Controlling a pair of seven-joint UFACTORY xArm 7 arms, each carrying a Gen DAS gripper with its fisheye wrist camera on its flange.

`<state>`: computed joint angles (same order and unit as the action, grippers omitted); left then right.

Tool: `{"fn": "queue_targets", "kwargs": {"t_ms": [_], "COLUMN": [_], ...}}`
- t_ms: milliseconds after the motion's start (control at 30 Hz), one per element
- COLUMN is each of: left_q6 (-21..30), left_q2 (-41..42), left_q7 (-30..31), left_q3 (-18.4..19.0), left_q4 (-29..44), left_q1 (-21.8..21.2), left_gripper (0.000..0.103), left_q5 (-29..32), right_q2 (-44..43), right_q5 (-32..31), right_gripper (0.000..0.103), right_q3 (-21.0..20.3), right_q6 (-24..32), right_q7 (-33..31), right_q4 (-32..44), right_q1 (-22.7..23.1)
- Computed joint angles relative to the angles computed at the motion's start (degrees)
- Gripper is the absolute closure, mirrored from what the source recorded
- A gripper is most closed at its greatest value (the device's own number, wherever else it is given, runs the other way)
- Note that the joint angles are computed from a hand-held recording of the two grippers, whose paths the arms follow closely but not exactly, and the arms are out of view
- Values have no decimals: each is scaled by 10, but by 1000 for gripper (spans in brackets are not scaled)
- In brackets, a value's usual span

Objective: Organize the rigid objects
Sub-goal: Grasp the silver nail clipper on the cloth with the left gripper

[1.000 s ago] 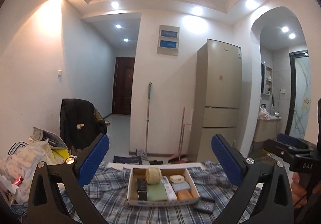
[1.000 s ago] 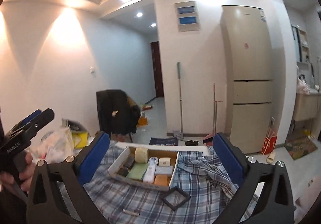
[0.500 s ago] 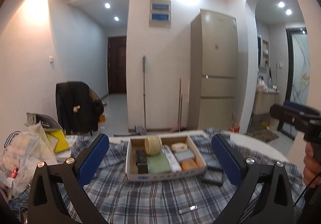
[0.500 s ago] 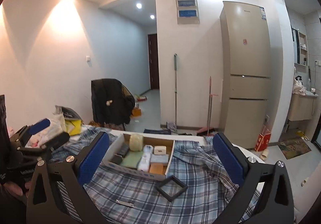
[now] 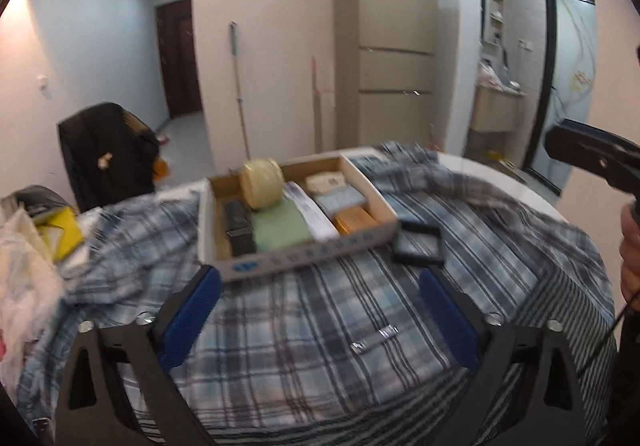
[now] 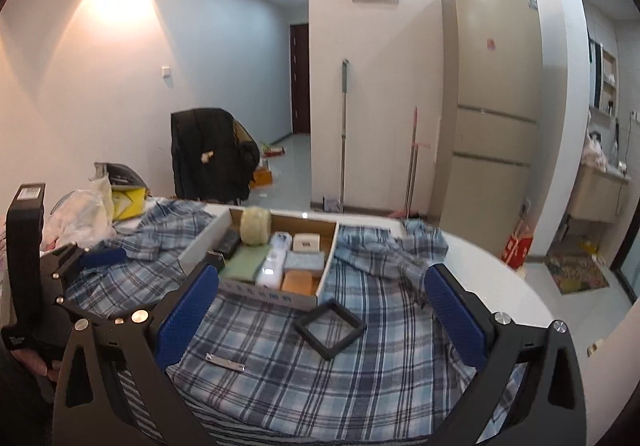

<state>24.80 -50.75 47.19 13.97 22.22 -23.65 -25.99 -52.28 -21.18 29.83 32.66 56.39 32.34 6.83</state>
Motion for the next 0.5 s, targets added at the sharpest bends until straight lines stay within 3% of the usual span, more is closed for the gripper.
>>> {"fn": "queue_targets", "kwargs": {"t_ms": [200, 300, 500], "left_q6": [46, 49, 88], "left_q2": [50, 83, 120], "left_q7": [70, 83, 107], "left_q3": [10, -5, -28], "left_q4": [8, 9, 20], "left_q1": [-24, -13, 13], "left_gripper": [33, 53, 54], "left_q5": [10, 7, -3], "right_q2": [6, 8, 25], "right_q5": [13, 8, 10], "right_gripper": [0, 0, 0], "right_q3": [-17, -16, -23], "right_q6": [-7, -13, -34], "right_q7": [-1, -2, -8], "right_q4": [-19, -23, -34], "right_q1": [7, 7, 12]}}
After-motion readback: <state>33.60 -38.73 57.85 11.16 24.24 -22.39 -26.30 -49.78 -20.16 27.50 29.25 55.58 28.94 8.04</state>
